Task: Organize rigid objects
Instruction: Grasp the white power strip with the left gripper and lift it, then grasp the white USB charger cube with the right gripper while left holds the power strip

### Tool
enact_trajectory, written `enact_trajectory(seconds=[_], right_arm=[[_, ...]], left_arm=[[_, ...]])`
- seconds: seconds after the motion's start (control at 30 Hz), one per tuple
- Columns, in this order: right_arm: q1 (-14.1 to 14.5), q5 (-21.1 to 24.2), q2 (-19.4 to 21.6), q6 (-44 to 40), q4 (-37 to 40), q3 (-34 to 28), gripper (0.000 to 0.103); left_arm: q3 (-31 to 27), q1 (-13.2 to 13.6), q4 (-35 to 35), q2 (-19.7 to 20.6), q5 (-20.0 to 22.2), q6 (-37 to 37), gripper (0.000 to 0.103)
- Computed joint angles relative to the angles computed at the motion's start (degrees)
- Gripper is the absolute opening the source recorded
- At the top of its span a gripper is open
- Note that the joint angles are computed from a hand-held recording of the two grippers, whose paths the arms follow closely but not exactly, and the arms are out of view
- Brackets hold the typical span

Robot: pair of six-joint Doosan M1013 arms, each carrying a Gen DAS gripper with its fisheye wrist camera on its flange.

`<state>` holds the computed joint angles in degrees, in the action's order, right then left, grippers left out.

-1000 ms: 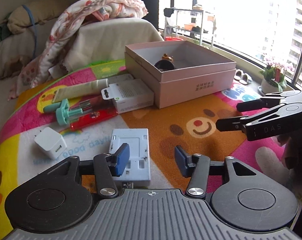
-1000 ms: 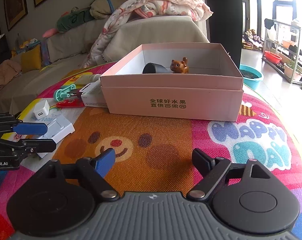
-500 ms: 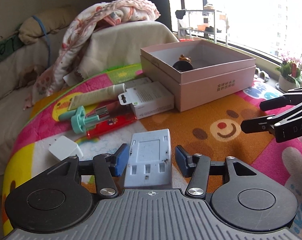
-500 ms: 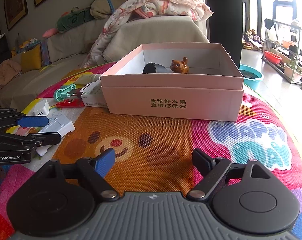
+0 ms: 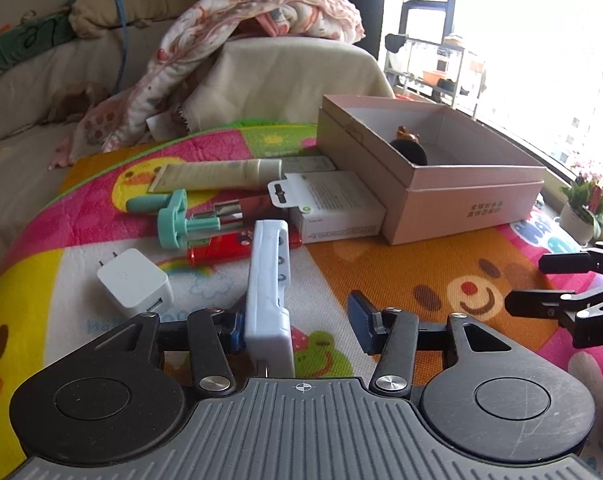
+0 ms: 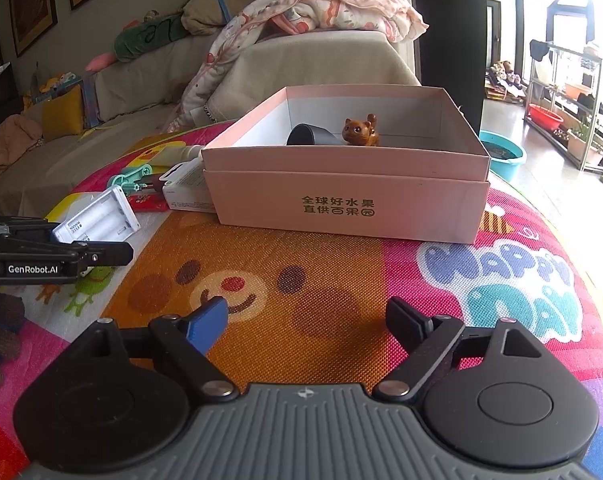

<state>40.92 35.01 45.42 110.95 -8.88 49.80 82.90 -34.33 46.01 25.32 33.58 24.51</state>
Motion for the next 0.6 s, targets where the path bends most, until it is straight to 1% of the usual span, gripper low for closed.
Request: enact_trajectory(seconds=[0.1, 0.2, 0.23, 0.33, 0.4, 0.43, 0.47, 0.53, 0.6], right_arm=[[0.0, 0.0, 0.0, 0.0, 0.0, 0.0, 0.087], [0.0, 0.0, 0.0, 0.0, 0.1, 0.0, 0.087], [0.0, 0.0, 0.0, 0.0, 0.1, 0.0, 0.087], [0.0, 0.0, 0.0, 0.0, 0.0, 0.0, 0.087], [0.0, 0.0, 0.0, 0.0, 0.0, 0.0, 0.087], [0.0, 0.0, 0.0, 0.0, 0.0, 0.0, 0.087], [0.0, 0.0, 0.0, 0.0, 0.0, 0.0, 0.087], [0.0, 0.0, 0.0, 0.0, 0.1, 0.0, 0.087], [0.0, -0.1, 0.0, 0.0, 0.1, 0.0, 0.087]], left_arm=[[0.3, -0.2, 1.2, -0.2, -0.4, -0.7, 0.054], [0.7, -0.2, 3.3, -0.3, -0.4, -3.3, 0.053], [0.8, -0.2, 4.0, -0.3, -0.2, -3.9, 0.052], [0.5, -0.2, 6.2, 0.2, 0.7, -5.7, 0.040], [-0.1, 0.0, 6.1, 0.8, 1.9, -5.4, 0.035], [-0.5, 0.1, 5.6, 1.0, 2.3, -5.0, 0.027], [-0.7, 0.3, 4.9, 1.2, 2.3, -4.4, 0.022], [-0.4, 0.7, 3.9, 0.9, 1.1, -4.4, 0.020], [0.7, 1.0, 3.2, 0.2, -1.4, -5.0, 0.020]])
